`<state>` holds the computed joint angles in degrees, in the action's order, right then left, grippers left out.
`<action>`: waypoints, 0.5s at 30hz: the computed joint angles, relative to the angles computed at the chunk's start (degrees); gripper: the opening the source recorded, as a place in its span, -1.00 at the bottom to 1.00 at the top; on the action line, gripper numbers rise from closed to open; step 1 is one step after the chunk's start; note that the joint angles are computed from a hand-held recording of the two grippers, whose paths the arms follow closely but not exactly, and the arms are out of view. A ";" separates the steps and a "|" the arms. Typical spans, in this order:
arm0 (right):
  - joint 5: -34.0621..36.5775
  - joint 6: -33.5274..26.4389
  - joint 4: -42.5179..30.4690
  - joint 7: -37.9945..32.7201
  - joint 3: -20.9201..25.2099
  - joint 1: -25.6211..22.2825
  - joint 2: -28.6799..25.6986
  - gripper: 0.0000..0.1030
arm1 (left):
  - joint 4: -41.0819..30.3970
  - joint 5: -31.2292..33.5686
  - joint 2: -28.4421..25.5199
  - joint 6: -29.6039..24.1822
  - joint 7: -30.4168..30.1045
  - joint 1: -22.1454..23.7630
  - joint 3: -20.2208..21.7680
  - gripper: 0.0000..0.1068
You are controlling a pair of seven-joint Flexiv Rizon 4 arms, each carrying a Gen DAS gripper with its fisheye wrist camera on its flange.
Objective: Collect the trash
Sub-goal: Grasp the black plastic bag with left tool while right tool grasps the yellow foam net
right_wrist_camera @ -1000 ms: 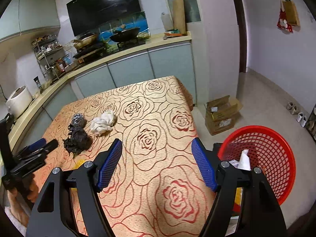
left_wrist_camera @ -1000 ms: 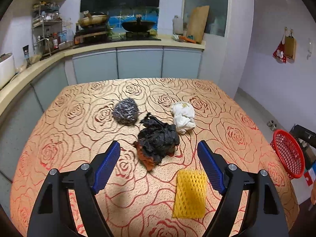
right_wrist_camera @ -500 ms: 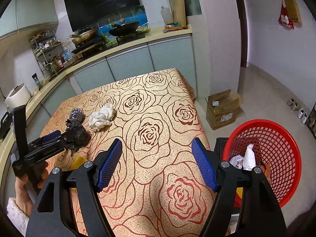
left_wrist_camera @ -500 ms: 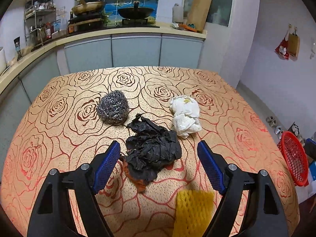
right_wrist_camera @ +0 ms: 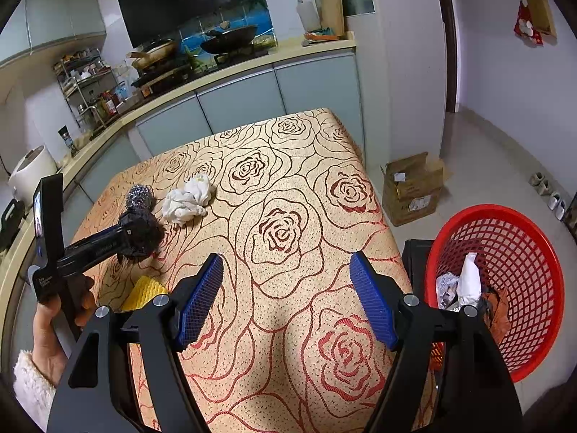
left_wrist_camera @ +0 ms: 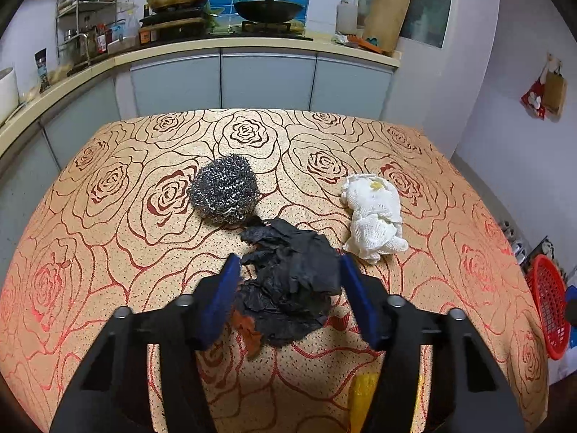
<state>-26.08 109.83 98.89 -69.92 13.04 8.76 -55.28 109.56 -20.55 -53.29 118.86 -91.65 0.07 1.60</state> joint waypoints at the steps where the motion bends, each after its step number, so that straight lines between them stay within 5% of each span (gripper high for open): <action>1: -0.23 -0.15 -0.06 -0.02 0.32 -0.31 -0.05 0.37 | 0.11 0.14 0.08 -0.04 0.00 0.12 -0.06 -0.24; 15: -2.52 0.49 2.25 -2.30 1.77 0.68 0.46 0.37 | 8.22 -1.92 3.78 9.46 -2.42 -1.68 1.89 -0.32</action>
<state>-28.59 110.31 101.13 -72.22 14.81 9.45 -54.82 117.78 -22.46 -49.50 128.33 -94.08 -1.61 3.50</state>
